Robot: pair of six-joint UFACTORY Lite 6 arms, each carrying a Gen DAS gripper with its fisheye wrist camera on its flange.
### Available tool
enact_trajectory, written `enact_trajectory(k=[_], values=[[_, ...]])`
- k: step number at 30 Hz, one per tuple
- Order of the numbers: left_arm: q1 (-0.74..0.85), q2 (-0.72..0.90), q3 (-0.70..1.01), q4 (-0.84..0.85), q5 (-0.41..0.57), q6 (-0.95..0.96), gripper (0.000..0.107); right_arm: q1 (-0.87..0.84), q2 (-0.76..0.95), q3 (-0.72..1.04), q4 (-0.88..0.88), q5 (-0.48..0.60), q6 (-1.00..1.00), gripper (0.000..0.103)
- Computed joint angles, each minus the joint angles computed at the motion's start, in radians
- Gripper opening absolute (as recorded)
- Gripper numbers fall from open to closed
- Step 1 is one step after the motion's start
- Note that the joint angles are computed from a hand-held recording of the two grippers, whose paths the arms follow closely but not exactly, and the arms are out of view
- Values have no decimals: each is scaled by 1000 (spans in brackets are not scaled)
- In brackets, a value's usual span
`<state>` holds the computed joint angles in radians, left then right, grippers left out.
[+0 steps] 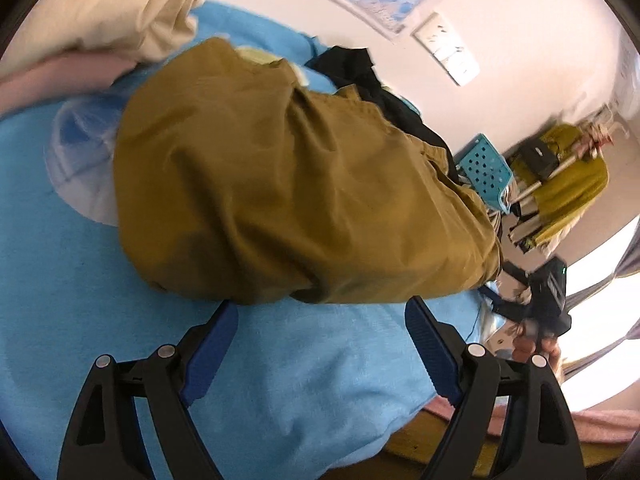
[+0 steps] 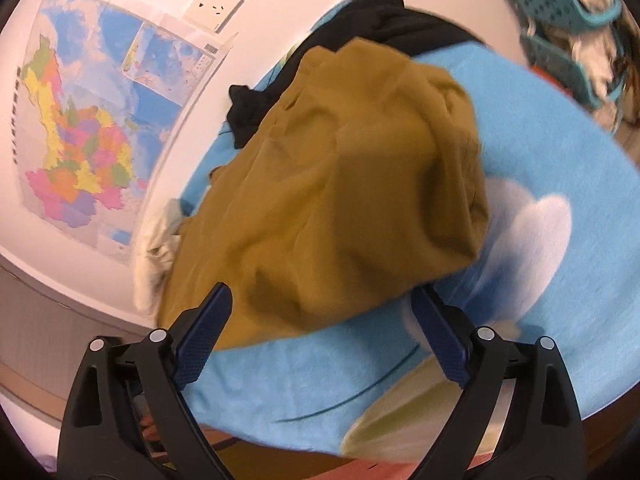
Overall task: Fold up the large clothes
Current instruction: 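Release the folded jacket with both tools and pull back, then close both tools on the folded olive jacket bundle and lift it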
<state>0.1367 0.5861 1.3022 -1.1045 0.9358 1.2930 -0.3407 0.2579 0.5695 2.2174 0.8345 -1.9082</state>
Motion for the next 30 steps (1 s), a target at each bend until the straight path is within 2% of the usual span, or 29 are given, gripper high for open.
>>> enact_trajectory(k=[4, 7, 12, 14, 18, 21, 26, 27, 28, 30], values=[[8, 89, 96, -36, 57, -59, 82, 33, 11, 27, 60, -19, -28, 93], [9, 121, 129, -65, 71, -88, 83, 75, 37, 75, 130, -52, -54, 98], [5, 159, 164, -138, 78, -118, 83, 140, 70, 136, 263, -106, -117, 98], [-1, 142, 142, -164, 53, -120, 83, 146, 72, 133, 302, -86, -133, 98], [-61, 51, 50, -207, -95, -36, 82, 147, 88, 133, 337, -52, -161, 98], [-107, 16, 11, -204, -191, 20, 83, 170, 92, 149, 359, -105, -172, 98], [-85, 67, 78, -178, -126, -52, 84, 212, 111, 188, 455, -139, -218, 99], [-84, 67, 78, -187, -125, -53, 83, 214, 118, 194, 463, -131, -226, 95], [-89, 59, 74, -191, -133, -48, 82, 220, 119, 205, 477, -145, -251, 80], [-97, 10, 30, -225, -173, 3, 70, 225, 70, 169, 544, -107, -341, 62]])
